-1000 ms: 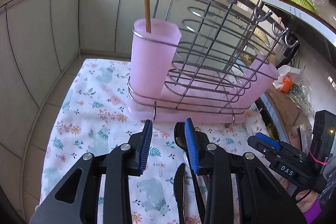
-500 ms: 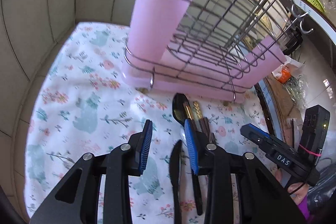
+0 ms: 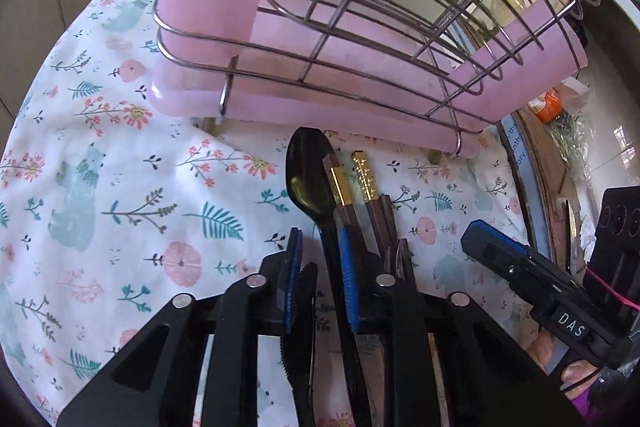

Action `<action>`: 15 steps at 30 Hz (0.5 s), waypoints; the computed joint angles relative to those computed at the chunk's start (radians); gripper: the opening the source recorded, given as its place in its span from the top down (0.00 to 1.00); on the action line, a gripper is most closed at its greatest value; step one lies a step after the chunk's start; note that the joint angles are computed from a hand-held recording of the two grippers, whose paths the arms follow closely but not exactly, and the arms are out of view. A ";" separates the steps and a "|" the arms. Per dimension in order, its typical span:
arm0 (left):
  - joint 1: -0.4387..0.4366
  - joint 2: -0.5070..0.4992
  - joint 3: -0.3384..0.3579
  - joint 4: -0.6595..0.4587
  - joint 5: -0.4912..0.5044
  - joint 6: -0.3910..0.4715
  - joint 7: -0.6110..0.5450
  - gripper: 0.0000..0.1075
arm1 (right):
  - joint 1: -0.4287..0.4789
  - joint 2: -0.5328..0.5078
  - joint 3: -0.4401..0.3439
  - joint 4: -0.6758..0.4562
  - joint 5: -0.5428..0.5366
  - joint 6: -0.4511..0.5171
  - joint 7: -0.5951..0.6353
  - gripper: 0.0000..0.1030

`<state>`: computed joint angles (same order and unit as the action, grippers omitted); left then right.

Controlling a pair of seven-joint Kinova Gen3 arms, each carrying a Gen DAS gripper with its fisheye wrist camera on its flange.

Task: Organize utensils
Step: 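Grasp a black spoon with the left tool while the right grasps a gold-tipped dark chopstick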

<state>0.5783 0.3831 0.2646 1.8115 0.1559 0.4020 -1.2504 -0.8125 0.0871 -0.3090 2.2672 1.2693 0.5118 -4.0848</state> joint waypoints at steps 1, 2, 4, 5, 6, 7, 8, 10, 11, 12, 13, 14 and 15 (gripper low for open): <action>-0.007 0.003 0.009 -0.003 0.005 -0.002 -0.010 0.91 | 0.002 0.002 0.001 -0.001 0.000 -0.005 0.002 0.73; -0.004 0.004 0.007 -0.005 0.005 -0.003 -0.009 0.91 | 0.005 0.005 0.003 -0.004 -0.005 -0.011 0.013 0.73; 0.001 0.001 0.001 -0.004 0.001 -0.004 -0.005 0.93 | 0.007 0.007 0.006 -0.009 -0.012 -0.021 0.029 0.74; 0.000 -0.003 0.001 -0.001 0.001 -0.006 -0.007 0.93 | 0.007 0.009 0.006 -0.013 -0.018 -0.021 0.039 0.74; 0.004 -0.009 -0.003 0.006 0.000 -0.013 -0.001 0.93 | 0.005 0.011 0.007 -0.019 -0.025 -0.017 0.050 0.75; -0.007 -0.022 0.000 0.021 0.006 -0.020 -0.005 0.94 | 0.002 0.016 0.007 -0.025 -0.031 -0.015 0.061 0.75; -0.028 -0.036 0.012 0.038 0.020 -0.026 -0.017 0.94 | 0.000 0.017 0.008 -0.031 -0.040 -0.014 0.074 0.75; -0.051 -0.062 0.018 0.066 0.039 -0.037 -0.027 0.94 | -0.001 0.019 0.012 -0.042 -0.063 -0.015 0.108 0.75; -0.056 -0.076 0.014 0.080 0.041 -0.040 -0.026 0.95 | 0.001 0.019 0.016 -0.047 -0.073 -0.024 0.127 0.76; -0.062 -0.087 0.013 0.089 0.045 -0.042 -0.027 0.97 | 0.004 0.019 0.021 -0.052 -0.076 -0.037 0.139 0.78; -0.080 -0.103 0.018 0.107 0.057 -0.050 -0.037 0.98 | 0.011 0.020 0.027 -0.060 -0.081 -0.062 0.157 0.80; -0.082 -0.115 0.012 0.117 0.058 -0.054 -0.034 0.98 | 0.016 0.019 0.033 -0.065 -0.086 -0.084 0.173 0.84; -0.086 -0.126 0.005 0.127 0.057 -0.059 -0.033 0.98 | 0.027 0.023 0.042 -0.075 -0.087 -0.121 0.194 0.85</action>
